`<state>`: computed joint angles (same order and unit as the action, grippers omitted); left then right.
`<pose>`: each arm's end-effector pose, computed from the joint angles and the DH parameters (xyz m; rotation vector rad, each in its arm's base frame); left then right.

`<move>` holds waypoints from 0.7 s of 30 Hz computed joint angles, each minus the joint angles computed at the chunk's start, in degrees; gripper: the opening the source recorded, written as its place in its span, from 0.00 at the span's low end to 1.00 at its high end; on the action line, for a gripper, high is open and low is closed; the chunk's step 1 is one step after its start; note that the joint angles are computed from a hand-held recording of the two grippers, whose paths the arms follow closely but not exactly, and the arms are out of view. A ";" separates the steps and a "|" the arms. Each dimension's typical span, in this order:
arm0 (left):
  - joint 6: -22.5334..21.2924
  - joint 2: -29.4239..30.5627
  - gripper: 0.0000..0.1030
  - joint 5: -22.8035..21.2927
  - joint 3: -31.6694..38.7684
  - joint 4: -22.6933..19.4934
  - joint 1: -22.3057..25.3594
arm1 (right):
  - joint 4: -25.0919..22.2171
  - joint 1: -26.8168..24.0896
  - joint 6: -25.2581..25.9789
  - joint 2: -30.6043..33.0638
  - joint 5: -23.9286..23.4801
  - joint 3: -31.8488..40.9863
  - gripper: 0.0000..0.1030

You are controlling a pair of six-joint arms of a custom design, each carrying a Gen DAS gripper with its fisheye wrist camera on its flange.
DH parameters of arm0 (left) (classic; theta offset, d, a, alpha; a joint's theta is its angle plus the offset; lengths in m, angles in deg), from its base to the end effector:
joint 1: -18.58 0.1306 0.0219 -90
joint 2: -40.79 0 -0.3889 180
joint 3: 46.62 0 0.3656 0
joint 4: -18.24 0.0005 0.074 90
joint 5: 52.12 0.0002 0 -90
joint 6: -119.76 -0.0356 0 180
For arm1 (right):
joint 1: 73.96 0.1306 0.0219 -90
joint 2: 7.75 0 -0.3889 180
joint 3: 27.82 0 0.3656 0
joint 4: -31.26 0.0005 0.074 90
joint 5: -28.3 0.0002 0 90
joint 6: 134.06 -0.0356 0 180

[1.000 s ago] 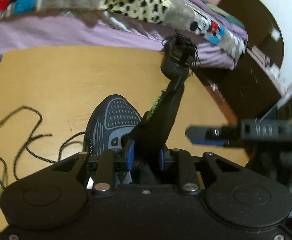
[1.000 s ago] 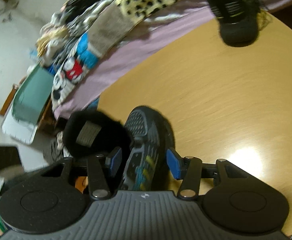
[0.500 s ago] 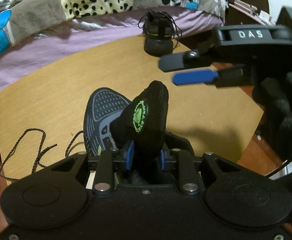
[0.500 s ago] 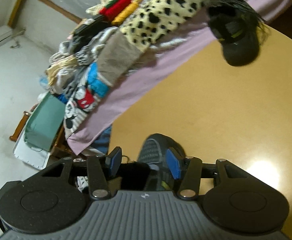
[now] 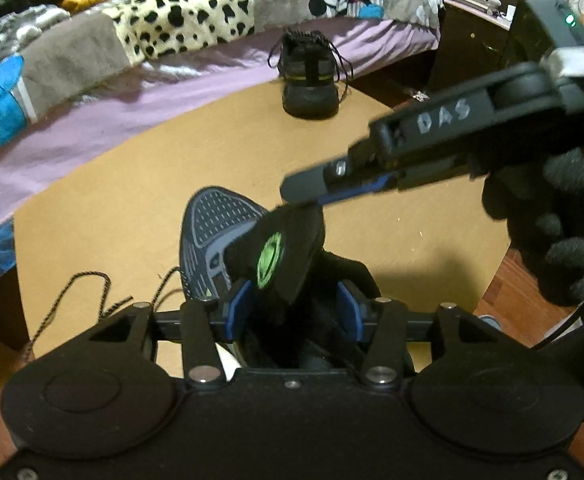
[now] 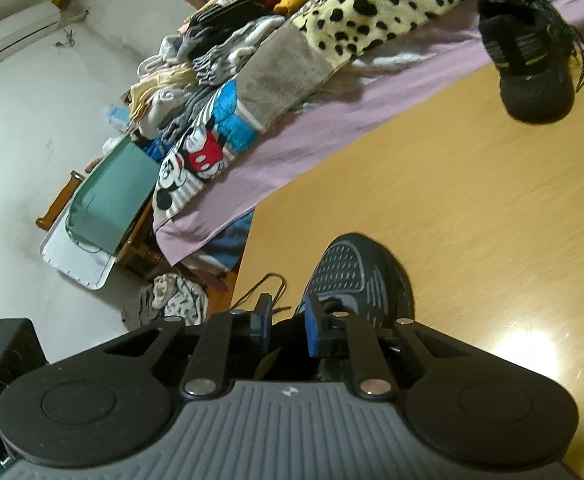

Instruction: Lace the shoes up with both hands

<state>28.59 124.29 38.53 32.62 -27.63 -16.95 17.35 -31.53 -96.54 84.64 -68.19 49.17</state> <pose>0.3352 -0.2405 0.4056 0.7811 2.3388 -0.2775 0.3562 0.3304 0.3684 0.1244 2.2792 1.0714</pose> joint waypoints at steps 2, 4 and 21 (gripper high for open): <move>-1.12 -0.79 0.49 -2.82 -0.53 0.50 -0.75 | 0.08 0.17 -0.50 0.10 -0.73 -0.15 0.19; -2.96 -1.17 0.49 -5.43 -1.17 1.30 -1.38 | 0.20 0.32 -0.80 0.14 -1.32 -0.28 0.19; -19.05 0.75 0.49 -11.22 -4.60 9.05 -4.09 | -3.59 1.95 5.29 0.85 -4.14 1.95 0.19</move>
